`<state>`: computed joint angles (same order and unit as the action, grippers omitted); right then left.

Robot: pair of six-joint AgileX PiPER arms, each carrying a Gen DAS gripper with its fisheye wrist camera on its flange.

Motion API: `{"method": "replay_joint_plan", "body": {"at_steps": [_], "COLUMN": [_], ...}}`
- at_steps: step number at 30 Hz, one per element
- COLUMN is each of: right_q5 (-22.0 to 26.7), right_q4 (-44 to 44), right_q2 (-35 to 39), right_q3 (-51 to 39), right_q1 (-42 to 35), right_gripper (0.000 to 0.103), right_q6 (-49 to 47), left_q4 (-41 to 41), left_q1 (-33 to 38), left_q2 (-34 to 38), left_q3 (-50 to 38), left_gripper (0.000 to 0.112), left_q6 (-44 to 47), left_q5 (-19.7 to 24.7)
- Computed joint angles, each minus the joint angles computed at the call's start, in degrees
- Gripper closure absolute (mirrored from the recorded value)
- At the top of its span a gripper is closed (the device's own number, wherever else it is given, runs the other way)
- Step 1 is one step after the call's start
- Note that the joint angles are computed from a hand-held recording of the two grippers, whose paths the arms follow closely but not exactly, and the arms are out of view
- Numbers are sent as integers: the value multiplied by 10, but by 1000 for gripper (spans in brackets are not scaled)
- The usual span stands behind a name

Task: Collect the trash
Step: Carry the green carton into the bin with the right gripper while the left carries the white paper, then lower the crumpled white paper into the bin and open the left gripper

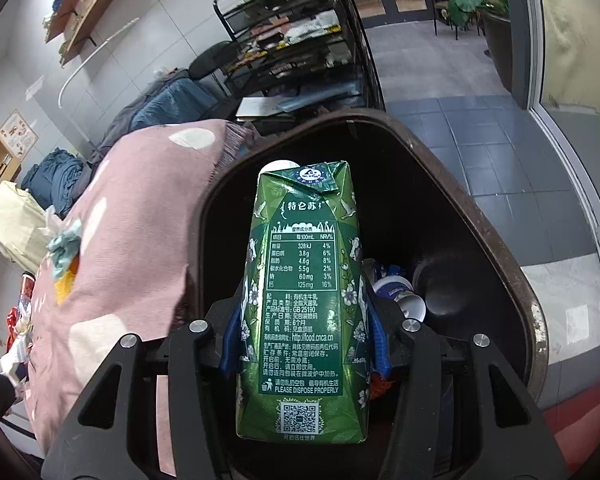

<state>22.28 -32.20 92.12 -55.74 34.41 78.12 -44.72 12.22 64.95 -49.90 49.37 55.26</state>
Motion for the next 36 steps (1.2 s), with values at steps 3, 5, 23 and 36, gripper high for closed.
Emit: {"method": "replay_joint_plan", "body": {"at_steps": [3, 5, 23, 36], "right_q5": [-3, -10, 166, 239], "right_q4": [4, 2, -282, -271], "right_q2": [14, 19, -111, -184], "right_q3": [-1, 4, 84, 119], "right_q1": [-5, -8, 111, 98], "right_gripper": [52, 52, 14, 12], "right_q6": [-6, -6, 348, 357], "left_q4": [6, 8, 65, 196], "left_q1": [-17, -25, -177, -305], "left_q2": [5, 6, 76, 172], "left_q3": [-3, -3, -80, -153], "left_gripper": [74, 74, 74, 74], "left_q6": [-12, -15, -129, -274], "left_q5": [-7, -12, -54, -104]}}
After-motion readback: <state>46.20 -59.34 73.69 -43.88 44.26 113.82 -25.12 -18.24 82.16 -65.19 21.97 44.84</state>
